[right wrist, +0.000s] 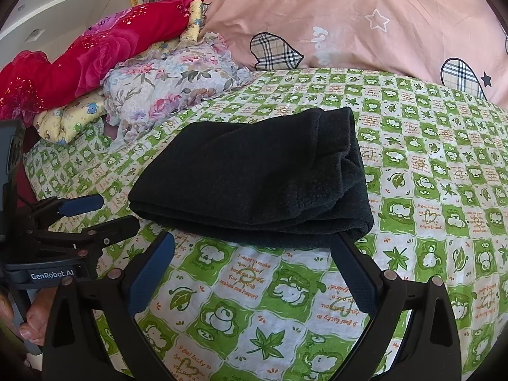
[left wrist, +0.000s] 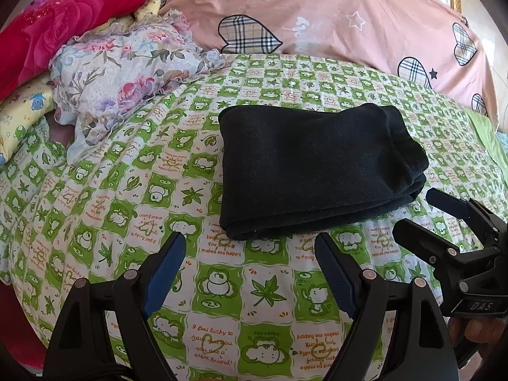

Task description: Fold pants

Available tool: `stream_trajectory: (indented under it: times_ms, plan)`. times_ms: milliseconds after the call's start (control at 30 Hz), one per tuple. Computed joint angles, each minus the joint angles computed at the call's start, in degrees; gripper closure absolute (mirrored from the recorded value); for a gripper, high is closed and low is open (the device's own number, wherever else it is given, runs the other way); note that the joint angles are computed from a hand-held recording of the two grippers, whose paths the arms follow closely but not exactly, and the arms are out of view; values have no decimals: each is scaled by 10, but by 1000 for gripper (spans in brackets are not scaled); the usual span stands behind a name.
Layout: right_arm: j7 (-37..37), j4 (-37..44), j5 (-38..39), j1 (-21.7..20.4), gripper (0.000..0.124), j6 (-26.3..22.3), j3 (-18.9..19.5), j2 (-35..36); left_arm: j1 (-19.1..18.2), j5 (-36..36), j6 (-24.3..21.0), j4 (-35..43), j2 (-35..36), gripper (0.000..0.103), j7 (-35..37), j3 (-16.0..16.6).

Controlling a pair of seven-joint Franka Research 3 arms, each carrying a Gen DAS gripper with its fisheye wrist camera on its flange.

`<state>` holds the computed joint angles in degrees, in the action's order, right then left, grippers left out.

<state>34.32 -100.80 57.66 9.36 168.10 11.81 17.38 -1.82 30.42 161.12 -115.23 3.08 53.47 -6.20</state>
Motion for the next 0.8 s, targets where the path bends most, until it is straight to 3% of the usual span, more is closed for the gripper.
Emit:
stream_trajectory:
  times_ms: [800]
  plan:
    - [-2, 7, 5, 1, 25, 2, 5, 4, 0, -12, 3, -1, -3, 19, 12, -1]
